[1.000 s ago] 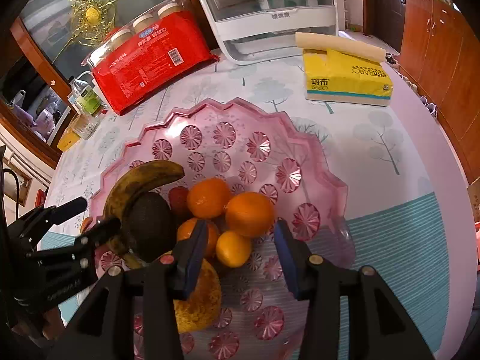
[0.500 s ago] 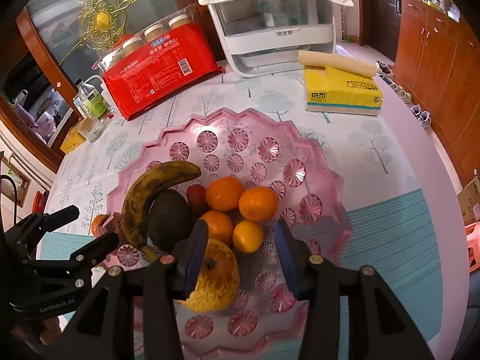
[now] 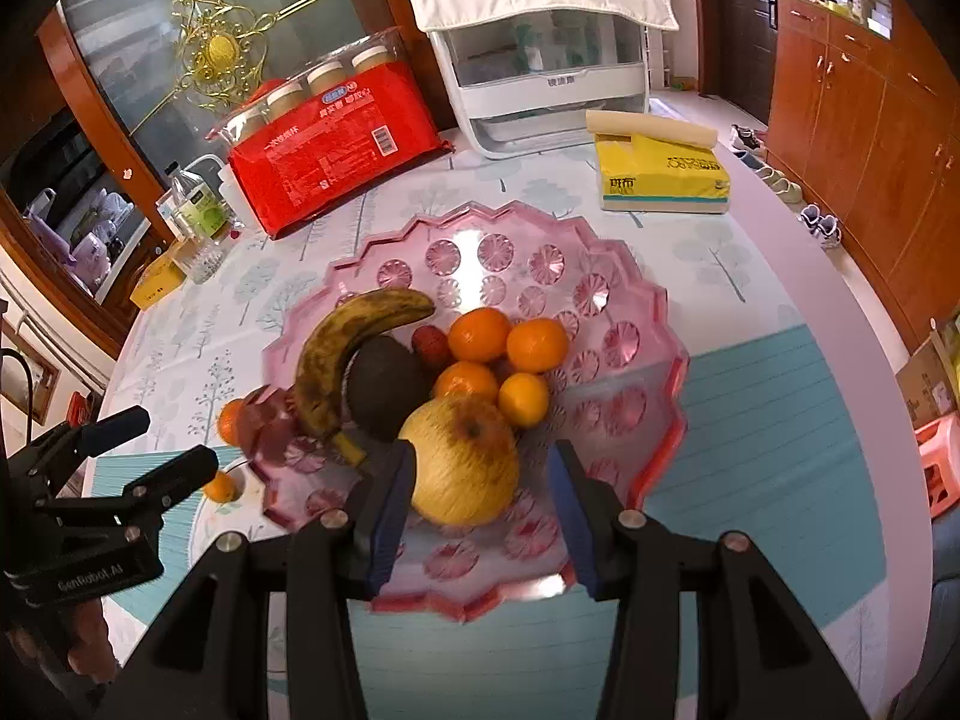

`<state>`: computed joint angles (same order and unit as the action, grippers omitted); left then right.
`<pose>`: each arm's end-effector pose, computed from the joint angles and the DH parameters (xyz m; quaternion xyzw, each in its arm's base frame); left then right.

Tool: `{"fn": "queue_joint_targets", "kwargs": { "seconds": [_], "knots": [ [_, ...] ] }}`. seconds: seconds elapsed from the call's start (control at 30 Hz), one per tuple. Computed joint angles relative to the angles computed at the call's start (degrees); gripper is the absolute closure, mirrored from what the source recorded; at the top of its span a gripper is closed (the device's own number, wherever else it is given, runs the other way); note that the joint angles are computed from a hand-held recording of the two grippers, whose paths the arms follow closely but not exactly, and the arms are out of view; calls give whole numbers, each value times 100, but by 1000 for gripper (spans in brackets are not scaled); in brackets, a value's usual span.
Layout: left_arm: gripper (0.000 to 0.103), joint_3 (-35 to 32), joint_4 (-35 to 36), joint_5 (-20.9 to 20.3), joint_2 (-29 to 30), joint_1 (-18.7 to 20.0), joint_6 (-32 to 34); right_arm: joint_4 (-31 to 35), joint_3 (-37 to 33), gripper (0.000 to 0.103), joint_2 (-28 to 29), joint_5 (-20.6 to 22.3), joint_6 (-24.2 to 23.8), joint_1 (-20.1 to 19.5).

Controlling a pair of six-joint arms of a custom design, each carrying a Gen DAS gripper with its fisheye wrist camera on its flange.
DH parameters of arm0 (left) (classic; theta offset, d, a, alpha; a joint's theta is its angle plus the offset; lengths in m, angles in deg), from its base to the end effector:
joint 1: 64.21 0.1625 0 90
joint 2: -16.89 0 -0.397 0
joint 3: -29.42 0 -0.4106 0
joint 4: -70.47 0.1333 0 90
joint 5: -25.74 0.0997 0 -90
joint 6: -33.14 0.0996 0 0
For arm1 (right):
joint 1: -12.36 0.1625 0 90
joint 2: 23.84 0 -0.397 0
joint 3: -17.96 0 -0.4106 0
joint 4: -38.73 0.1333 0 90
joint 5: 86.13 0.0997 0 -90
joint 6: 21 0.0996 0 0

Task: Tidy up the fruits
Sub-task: 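Withdraw both grippers from the bowl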

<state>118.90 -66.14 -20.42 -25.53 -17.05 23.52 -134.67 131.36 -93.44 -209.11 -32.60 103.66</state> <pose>-0.3085 -0.6302 0.0571 0.2666 0.8886 -0.1617 0.3365 0.0919 -0.5629 0.2496 0.0058 -0.9073 0.2995 0.2951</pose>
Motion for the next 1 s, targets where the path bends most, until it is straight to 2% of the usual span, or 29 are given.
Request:
{"fn": "queue_joint_targets", "kwargs": {
  "seconds": [0.23, 0.43, 0.67, 0.73, 1.0],
  "knots": [
    [16, 295, -61, 93, -569, -57, 316, -258, 236, 57, -74, -245, 222, 381],
    [14, 412, -207, 270, -1046, -77, 938, -623, 257, 57, 71, -446, 316, 779],
    [14, 336, -435, 526, -1299, -2, 1732, -1017, 194, 57, 421, -707, 414, 1181],
    [9, 321, -555, 587, -1332, 48, 1955, -1086, 175, 57, 518, -767, 465, 1251],
    [8, 291, -252, 265, -1245, 492, 2126, -1143, 105, 57, 970, -1025, 860, 1377]
  ]
}}
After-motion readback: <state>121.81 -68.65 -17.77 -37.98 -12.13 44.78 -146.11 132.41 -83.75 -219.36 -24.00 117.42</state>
